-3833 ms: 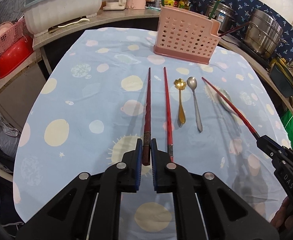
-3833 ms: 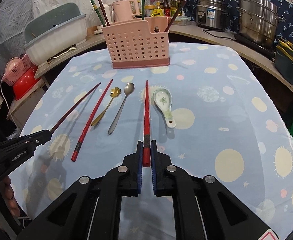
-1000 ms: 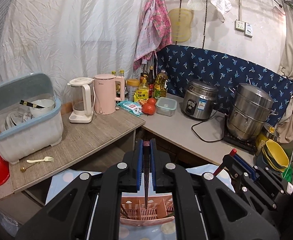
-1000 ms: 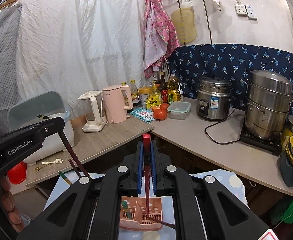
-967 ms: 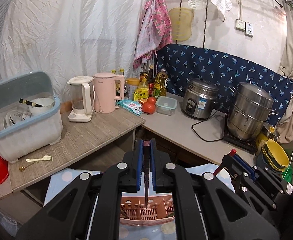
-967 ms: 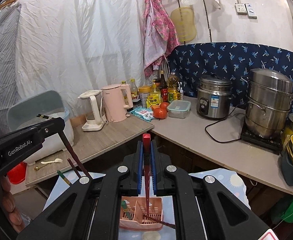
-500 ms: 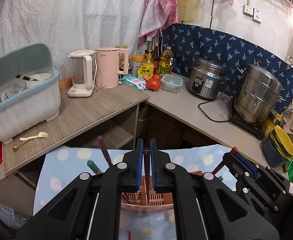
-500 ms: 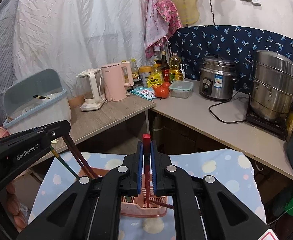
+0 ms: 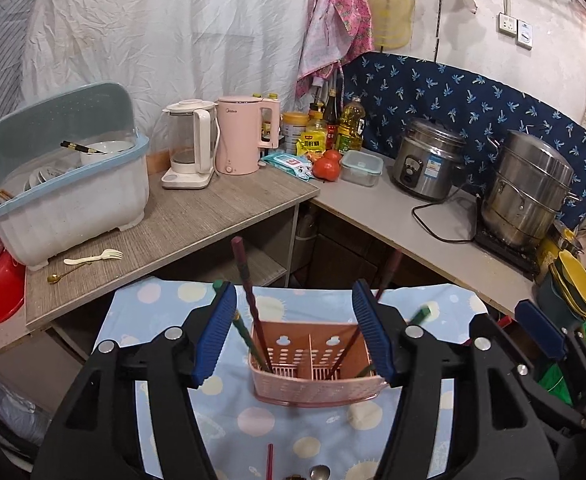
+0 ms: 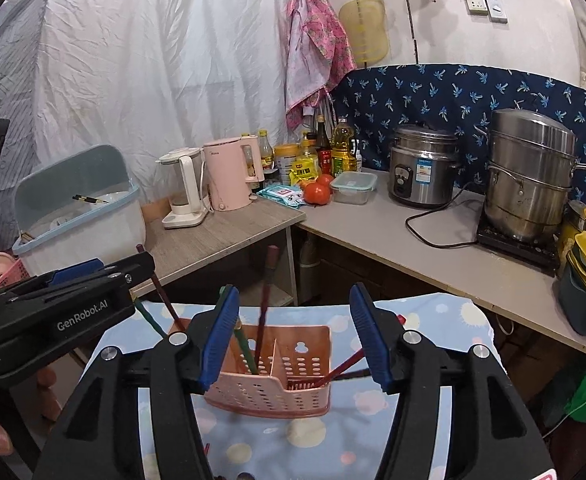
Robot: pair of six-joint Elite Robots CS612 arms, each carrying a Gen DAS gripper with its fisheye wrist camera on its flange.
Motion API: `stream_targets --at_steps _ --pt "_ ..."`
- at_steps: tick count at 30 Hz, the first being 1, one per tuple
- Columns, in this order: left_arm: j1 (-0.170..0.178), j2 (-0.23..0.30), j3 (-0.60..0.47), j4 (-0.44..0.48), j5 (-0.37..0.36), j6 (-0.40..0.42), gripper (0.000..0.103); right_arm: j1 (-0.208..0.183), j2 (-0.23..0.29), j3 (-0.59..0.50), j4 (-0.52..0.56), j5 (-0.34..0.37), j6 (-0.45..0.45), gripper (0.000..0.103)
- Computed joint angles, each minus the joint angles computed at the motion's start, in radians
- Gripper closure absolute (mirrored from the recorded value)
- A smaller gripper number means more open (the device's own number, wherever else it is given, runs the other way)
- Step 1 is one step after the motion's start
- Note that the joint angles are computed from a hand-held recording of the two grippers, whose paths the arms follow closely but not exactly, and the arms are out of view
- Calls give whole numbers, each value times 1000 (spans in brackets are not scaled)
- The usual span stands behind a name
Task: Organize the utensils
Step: 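Lower both chopsticks into the holder and open both grippers, then move the left gripper over the last red chopstick while the right moves over the white spoon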
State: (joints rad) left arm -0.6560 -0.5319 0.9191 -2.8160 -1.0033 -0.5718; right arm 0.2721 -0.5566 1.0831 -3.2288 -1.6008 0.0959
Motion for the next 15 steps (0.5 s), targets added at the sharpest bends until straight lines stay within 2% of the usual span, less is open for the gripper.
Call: stream_targets --at_steps 15 --pt "-33 -75 148 -48 25 -19 46 3 -81 170 -85 28 12 46"
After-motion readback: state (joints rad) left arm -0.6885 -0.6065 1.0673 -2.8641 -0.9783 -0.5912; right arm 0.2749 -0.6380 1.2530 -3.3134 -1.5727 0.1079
